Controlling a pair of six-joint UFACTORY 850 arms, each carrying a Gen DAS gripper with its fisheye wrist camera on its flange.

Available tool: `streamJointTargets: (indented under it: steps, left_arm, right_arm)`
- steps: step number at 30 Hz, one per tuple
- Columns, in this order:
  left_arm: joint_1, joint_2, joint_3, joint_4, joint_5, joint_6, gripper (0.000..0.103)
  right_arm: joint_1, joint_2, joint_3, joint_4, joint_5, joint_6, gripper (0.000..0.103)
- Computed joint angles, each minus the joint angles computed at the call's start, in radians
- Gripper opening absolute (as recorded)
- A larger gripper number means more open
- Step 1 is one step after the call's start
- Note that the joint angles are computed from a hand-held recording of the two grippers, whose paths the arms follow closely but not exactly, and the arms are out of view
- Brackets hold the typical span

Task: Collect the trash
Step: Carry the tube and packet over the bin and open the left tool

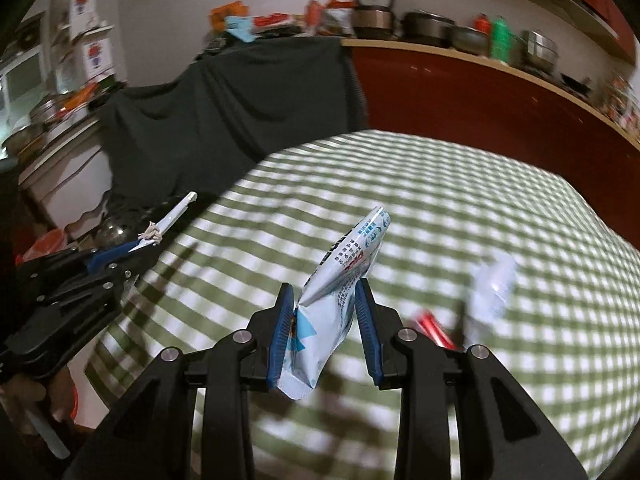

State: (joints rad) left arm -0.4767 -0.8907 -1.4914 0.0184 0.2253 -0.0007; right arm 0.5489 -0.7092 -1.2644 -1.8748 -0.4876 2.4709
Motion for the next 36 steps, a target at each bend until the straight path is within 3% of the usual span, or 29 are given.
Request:
streamJointTargets:
  steps: [10,17,24,32,36]
  left_arm:
    - [0.067,-0.036,-0.069,-0.384,-0.005,0.349,0.016]
    - [0.094,-0.087,-0.143,-0.657,-0.024,0.595,0.016]
    - [0.113,-0.157,-0.245,-0.882,-0.052,0.805,0.016]
    - [0.126,-0.23,-0.355,-1.184,-0.068,1.096,0.016]
    - [0.13,-0.258,-0.4,-1.311,-0.073,1.215,0.016]
  right_arm:
    - [0.0,-0.161,-0.304,-0.037,0.09,-0.144,0.033]
    - [-0.004,-0.288,-0.516,0.106,0.166,-0.366,0.033]
    - [-0.008,-0.378,-0.659,0.336,0.212,-0.62,0.033]
    - [-0.014,-0.486,-0.846,0.78,0.223,-1.088,0.033]
    - [-0.017,-0.529,-0.923,0.927,0.208,-1.243,0.033]
